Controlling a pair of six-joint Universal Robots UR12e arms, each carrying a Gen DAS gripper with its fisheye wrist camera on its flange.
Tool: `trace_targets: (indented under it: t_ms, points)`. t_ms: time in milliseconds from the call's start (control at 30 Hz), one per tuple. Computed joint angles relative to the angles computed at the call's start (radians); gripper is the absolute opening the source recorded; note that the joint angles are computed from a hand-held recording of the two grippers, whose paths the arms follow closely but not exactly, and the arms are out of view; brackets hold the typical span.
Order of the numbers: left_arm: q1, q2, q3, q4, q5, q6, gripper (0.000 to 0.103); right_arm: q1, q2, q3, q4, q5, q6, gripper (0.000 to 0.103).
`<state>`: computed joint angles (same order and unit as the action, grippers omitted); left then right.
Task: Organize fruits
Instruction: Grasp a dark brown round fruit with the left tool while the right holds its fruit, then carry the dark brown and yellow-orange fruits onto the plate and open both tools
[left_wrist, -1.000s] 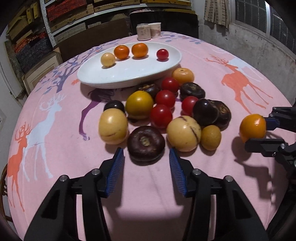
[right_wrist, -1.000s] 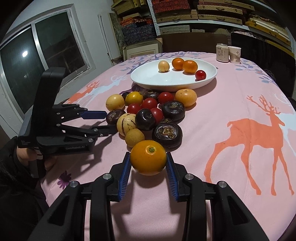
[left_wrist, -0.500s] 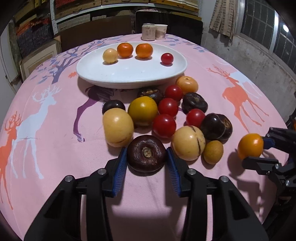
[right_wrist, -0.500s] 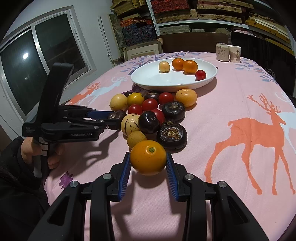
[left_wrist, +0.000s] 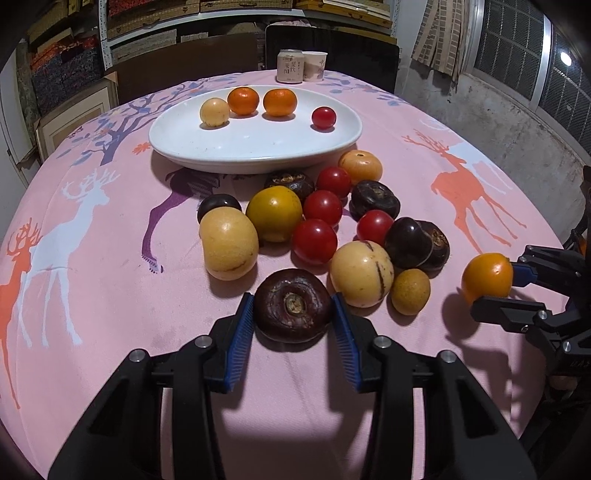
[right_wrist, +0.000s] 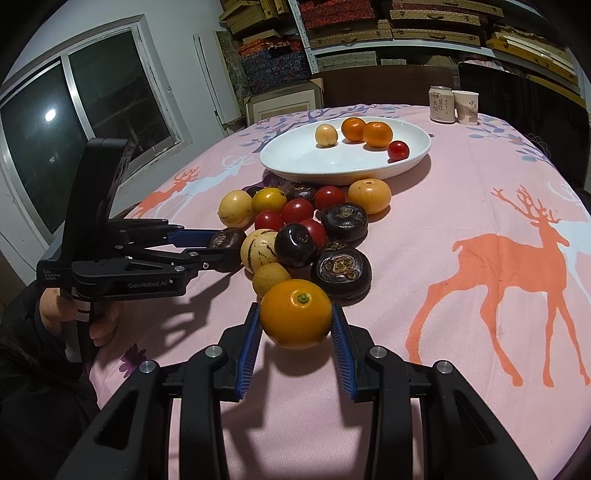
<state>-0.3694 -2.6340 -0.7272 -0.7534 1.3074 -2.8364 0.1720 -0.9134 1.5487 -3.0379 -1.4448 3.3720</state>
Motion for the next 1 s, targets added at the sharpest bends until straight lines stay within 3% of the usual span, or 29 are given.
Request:
trace_targets:
  t_ms: [1000]
  points:
    - [0.015,0.046,-0.098,0.109,-0.023,-0.065,0.042,0.0,-0.005,0.014,-0.038,-0.026,0.019,0.038]
